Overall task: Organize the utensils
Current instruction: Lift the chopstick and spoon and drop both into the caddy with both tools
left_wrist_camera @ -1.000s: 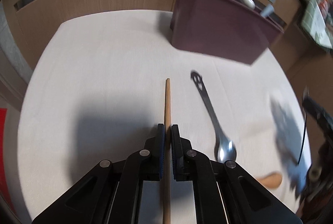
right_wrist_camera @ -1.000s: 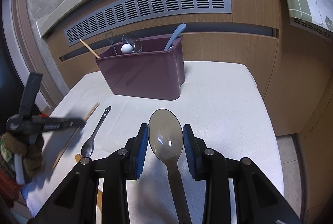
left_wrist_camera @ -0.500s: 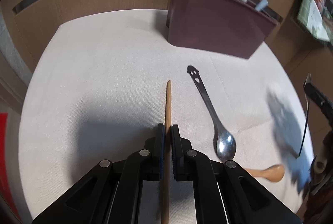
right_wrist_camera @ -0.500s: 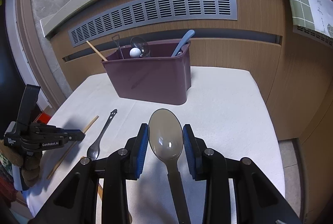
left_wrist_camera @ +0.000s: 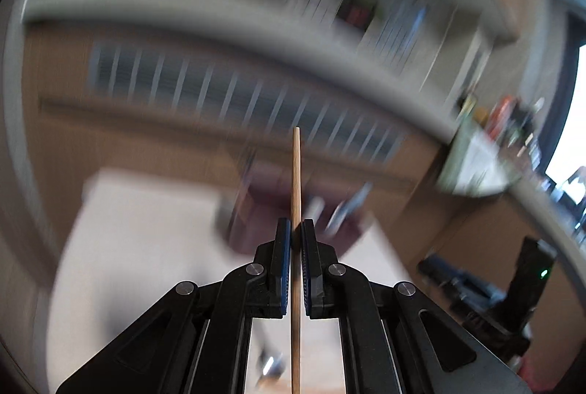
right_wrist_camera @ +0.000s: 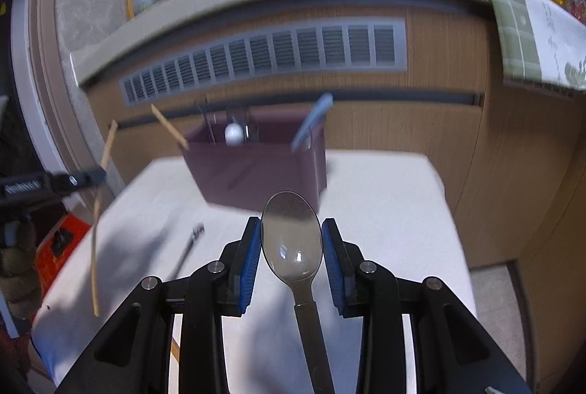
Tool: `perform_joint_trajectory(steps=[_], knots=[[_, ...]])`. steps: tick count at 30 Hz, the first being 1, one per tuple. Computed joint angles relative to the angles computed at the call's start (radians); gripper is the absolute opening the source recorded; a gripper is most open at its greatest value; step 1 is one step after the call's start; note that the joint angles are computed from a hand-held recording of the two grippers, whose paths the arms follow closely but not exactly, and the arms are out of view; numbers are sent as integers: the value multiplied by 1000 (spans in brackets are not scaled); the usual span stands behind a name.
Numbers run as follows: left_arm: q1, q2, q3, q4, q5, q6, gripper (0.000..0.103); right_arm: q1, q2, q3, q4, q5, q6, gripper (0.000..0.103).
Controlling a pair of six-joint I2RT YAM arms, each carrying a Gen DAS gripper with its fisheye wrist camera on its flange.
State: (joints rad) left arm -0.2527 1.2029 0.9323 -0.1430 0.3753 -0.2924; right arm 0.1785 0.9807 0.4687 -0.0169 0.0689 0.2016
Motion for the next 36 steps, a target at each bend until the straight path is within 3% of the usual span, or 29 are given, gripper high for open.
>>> perform_joint_trajectory(steps=[4, 7, 10, 15, 21, 36], knots=[[-40, -15, 125, 208, -122, -102, 6, -45, -55, 214, -55, -51, -44, 30], [-96, 41, 161, 350, -254, -86, 6, -75, -19, 381, -43, -97, -64, 30], [-110, 128, 174, 440, -288, -74, 6, -102, 63, 476, 39, -123, -40, 30], [-102, 314, 214, 494, -260, -82, 6, -89, 184, 451, 198, -85, -29, 30], [-76, 482, 274, 514, -217, -142, 6, -81, 344, 447, 306, -119, -67, 30], [-99, 660, 300, 660, -271, -139, 6, -78, 623, 542, 448, -146, 0, 30]])
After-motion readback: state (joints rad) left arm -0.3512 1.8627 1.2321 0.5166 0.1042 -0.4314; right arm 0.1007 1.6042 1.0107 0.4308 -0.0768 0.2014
